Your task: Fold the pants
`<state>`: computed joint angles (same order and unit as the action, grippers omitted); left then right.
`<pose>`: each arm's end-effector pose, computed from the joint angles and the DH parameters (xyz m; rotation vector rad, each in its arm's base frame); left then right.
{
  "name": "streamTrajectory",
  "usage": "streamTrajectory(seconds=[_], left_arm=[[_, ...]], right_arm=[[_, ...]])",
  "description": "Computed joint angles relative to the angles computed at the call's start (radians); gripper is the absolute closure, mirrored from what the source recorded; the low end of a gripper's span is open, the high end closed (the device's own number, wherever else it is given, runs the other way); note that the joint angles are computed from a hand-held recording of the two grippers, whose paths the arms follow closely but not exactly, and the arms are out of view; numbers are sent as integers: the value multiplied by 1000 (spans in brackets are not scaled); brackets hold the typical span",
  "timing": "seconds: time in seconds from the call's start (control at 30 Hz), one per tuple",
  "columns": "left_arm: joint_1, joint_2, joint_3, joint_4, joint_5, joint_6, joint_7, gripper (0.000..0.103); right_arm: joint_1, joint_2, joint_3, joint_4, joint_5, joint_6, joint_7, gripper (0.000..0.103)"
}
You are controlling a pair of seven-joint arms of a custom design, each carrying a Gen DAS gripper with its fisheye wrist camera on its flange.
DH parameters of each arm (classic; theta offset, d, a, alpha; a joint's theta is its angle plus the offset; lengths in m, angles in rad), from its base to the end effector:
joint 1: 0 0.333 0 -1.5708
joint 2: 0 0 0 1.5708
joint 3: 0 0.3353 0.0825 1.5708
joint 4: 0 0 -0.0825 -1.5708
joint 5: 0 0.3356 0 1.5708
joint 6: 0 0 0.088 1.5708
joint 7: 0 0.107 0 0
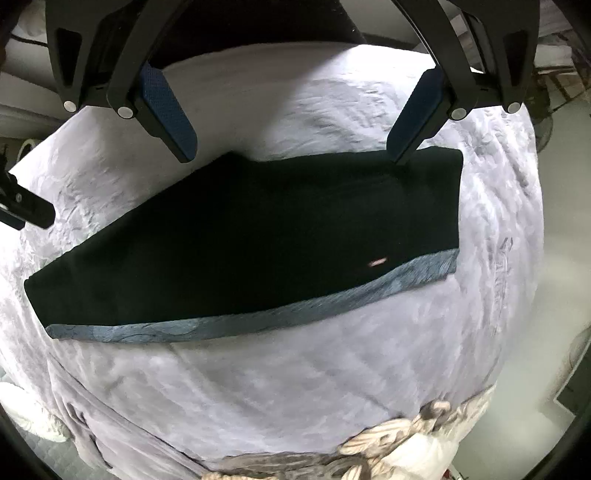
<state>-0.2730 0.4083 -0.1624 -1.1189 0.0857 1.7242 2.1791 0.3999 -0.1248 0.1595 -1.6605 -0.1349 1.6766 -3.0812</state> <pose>0.6004 -0.2409 0.6197 -0.7948 2.8595 -0.1668 0.4065 0.2464 0.6769 -0.7376 2.8646 -0.1558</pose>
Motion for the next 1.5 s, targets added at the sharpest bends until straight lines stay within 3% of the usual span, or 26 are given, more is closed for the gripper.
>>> streamTrajectory(seconds=[0.3,0.67,0.97,1.33,1.5], left_arm=[[-92,-120,-31,-170,70,69,-178,0],[-167,-134,-59,-192,170,53,-300,0],[-247,-39,-71,-81,166,32,-328,0],[-359,184,-23,139,178,-12,-417,0],[-405,274,4,197,195,-6,-453,0]], right_arm=[[-50,-247,-51,-281,84,86,-134,14],[-102,-444,-74,-502,145,146,-197,14],[-159,-613,-83,-667,165,163,-131,14],[-244,-865,-124,-903,158,226,-35,14],[-292,-993,-130,-1040,159,329,25,14]])
